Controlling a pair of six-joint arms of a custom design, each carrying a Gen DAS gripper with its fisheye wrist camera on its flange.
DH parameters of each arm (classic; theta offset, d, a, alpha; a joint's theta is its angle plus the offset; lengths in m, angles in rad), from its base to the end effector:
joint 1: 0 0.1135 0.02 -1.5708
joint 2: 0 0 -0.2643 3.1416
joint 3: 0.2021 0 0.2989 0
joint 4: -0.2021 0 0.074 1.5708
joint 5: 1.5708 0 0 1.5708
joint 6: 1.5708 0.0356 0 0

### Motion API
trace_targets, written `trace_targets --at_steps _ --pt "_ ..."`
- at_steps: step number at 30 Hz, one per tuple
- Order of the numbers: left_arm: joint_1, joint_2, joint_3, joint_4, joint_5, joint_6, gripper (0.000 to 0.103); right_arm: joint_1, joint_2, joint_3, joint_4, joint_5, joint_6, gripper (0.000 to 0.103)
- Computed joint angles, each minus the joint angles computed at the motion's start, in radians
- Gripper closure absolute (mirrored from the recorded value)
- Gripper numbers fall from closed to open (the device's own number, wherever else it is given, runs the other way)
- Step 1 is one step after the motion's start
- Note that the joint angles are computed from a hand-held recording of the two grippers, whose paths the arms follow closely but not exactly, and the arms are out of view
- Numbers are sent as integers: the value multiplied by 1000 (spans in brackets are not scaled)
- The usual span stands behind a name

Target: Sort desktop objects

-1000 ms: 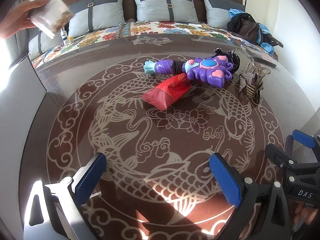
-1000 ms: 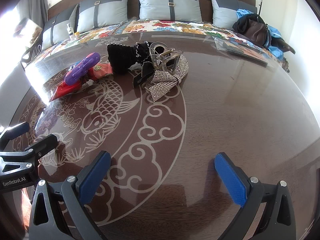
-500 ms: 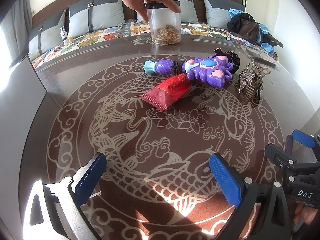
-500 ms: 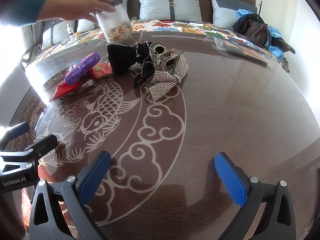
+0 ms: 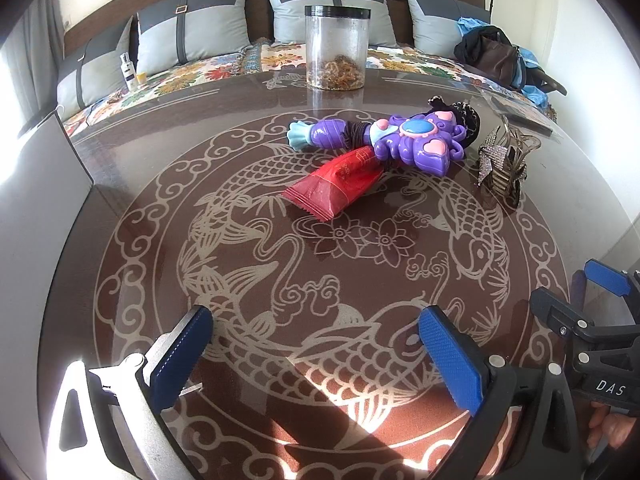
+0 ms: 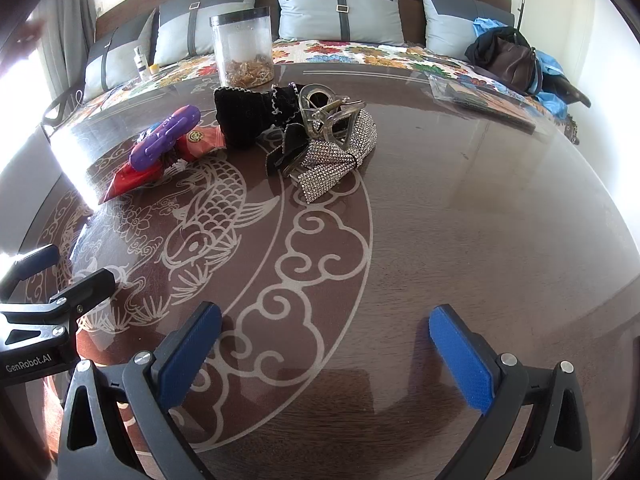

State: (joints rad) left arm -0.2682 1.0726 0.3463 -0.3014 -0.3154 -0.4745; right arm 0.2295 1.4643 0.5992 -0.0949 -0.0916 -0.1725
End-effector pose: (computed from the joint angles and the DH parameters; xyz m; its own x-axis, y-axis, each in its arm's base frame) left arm 0.2037 -0.0445 0.1037 -0.7788 -0.2364 -0.5810 -0.2906 0.9569 0.0001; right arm 0.2819 0.0692 0.1027 -0.7382 -0.3480 -0.5779 -0.4104 0.9116 -0.0246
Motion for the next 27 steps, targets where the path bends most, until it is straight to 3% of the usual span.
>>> trace_targets --at_steps 12,16,27 --pt "-1 0 -1 0 0 -1 0 0 1 2 -1 -2 0 0" --pt "1 3 0 4 0 1 0 -23 -77 -62 -22 -37 -40 0" --pt "0 5 1 4 -1 -1 0 -23 -112 -86 -34 -40 -48 0"
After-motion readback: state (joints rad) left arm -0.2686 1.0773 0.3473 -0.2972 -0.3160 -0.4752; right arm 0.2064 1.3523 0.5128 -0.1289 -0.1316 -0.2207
